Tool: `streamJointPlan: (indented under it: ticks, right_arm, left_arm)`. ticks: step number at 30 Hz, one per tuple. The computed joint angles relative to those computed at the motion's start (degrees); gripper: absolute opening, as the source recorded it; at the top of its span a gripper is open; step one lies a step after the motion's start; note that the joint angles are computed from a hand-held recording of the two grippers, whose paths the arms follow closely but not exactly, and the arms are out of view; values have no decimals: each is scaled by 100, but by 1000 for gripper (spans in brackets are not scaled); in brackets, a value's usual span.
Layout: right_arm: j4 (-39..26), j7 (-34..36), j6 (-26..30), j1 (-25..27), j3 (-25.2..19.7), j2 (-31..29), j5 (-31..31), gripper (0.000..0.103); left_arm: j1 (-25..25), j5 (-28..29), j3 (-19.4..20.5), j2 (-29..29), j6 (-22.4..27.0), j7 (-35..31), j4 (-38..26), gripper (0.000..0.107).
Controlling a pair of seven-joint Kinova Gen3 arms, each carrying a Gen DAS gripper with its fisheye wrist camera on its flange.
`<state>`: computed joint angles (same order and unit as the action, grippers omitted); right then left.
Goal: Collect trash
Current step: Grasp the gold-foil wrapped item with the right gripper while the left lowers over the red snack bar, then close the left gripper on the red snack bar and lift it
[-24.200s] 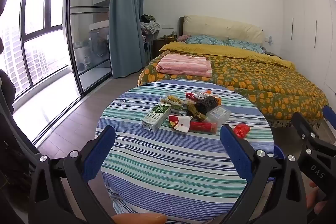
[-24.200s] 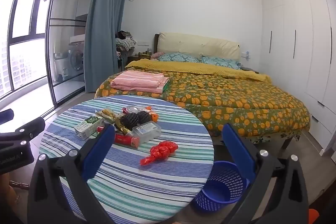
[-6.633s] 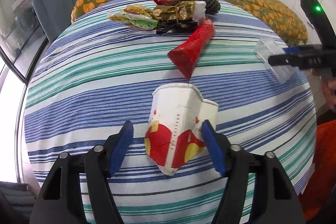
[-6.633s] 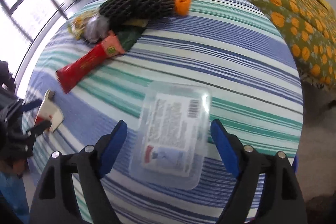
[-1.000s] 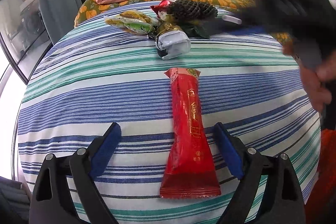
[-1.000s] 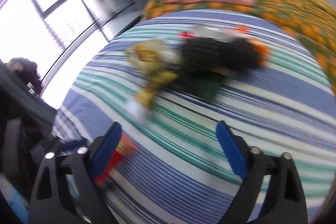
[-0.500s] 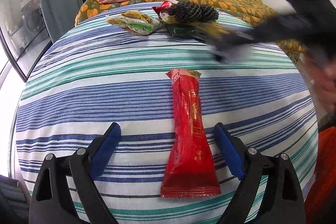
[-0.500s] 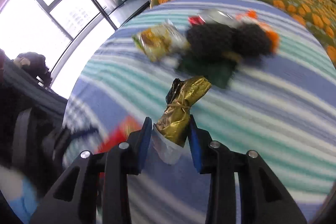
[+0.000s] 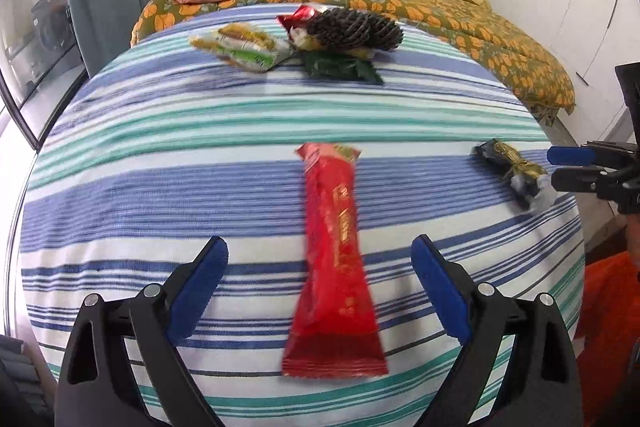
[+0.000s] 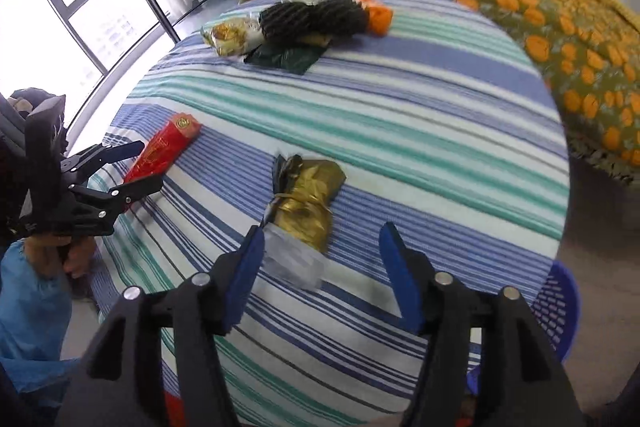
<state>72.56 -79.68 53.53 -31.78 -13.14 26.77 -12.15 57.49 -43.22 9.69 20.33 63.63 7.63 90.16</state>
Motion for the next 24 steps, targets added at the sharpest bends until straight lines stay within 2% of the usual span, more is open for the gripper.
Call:
streamJointPlan:
  ticks: [3,7,10,12,13,14,18,24]
  right_arm:
    - [-134,2,-32,-103,-12,116,53,62]
    - [-83,-172,-235,-491,132,158,467,62]
    - [-61,-531,-400,-750,298,191,853,61]
    - [-105,-541,-391,-702,231,255,857,49]
    - [-118,-523,-374,-674,201,274,848,44]
    - [-123,-482,-358,-612,154,286,792,44]
    - [214,-368,-651,-302,11,47,470,42]
    - [818,133,-917,436,-215,-413,-345,42]
  left_arm:
    - [-26,115,11,137,258,-267,-290,85]
    - [-94,302,-27,130,177,-316,-317,76]
    - [-113,398,-54,213,283,-457,-467,60]
    - [-117,455,-76,253,316,-523,-544,43]
    - [-98,457,-92,285,367,-551,-598,38]
    - [-81,461,-105,309,401,-582,-641,24]
    - [54,384,-157,310,437,-489,-731,23]
    - [224,272,-161,563,430,-776,-1391,23]
